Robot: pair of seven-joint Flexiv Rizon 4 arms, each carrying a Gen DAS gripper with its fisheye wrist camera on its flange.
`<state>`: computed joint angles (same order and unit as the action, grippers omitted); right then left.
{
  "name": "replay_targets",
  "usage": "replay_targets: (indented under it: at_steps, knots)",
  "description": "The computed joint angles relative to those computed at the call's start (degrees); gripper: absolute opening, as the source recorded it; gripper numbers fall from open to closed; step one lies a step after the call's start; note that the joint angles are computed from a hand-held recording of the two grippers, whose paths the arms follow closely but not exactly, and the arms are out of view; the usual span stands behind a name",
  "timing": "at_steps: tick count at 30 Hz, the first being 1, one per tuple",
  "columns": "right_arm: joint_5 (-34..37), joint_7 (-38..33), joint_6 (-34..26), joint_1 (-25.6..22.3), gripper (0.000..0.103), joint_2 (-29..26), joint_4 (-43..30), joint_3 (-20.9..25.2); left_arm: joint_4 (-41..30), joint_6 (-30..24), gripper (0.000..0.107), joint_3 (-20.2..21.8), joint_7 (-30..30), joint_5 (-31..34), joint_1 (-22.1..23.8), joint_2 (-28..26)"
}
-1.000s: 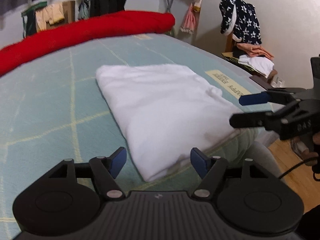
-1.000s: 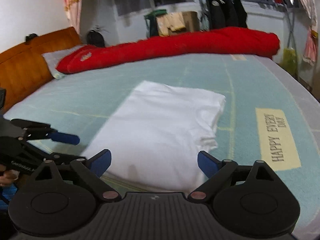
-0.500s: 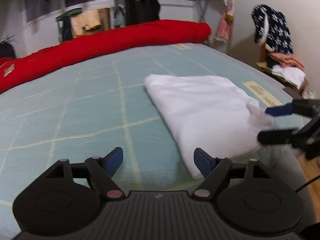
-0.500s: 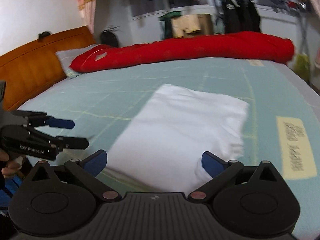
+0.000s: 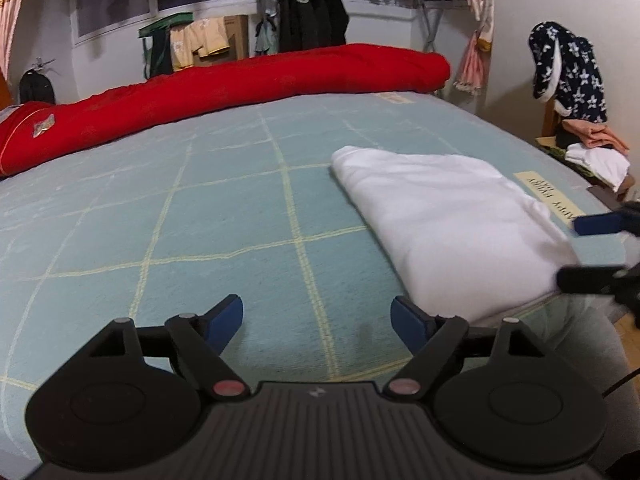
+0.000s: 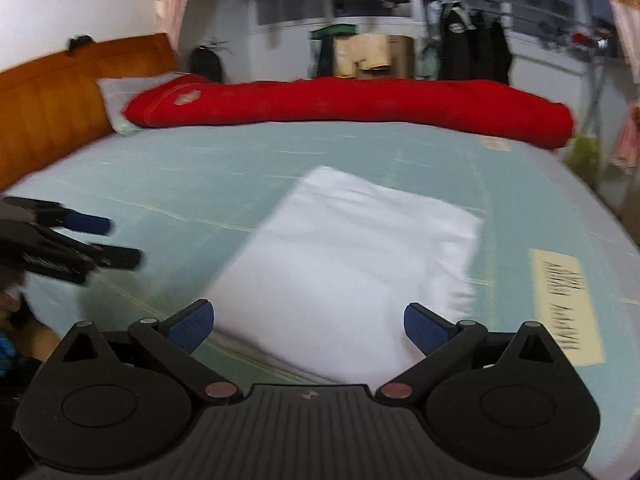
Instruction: Fold clothes
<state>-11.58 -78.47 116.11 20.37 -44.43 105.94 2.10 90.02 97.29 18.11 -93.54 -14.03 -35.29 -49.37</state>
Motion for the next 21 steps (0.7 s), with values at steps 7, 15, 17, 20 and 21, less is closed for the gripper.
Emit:
replay_targets:
  at_steps: [7, 15, 17, 20, 21]
  knots:
    - [8.5, 4.6, -8.7, 7.7, 0.102, -1.6, -1.1, -9.6, 2.1, 0.3, 0.082, 0.8, -0.3, -0.6, -0.3, 0.9]
    - [-1.4, 3.6, -2.4, -2.1, 0.103, -1.5, -2.3, 2.8, 2.1, -0.1, 0.082, 4.0, -2.0, -0.8, -2.5, 0.7]
    - [-6.3, 3.3, -3.0, -4.7, 0.103, -3.1, -4.1, 6.5, 3.0, 0.2, 0.083, 5.3, -2.7, -1.0, -3.5, 1.1]
    - [-13.2, 3.7, -4.8, -8.4, 0.103, -6.0, -6.6, 11.8, 4.0, -0.3, 0.084, 7.6, -4.0, -1.8, -5.1, 1.2]
    - [-15.4, 4.7, -6.9, -10.1, 0.103, -6.7, -7.2, 14.3, 4.3, -0.4, 0.084, 8.1, -4.3, -1.9, -5.3, 1.2]
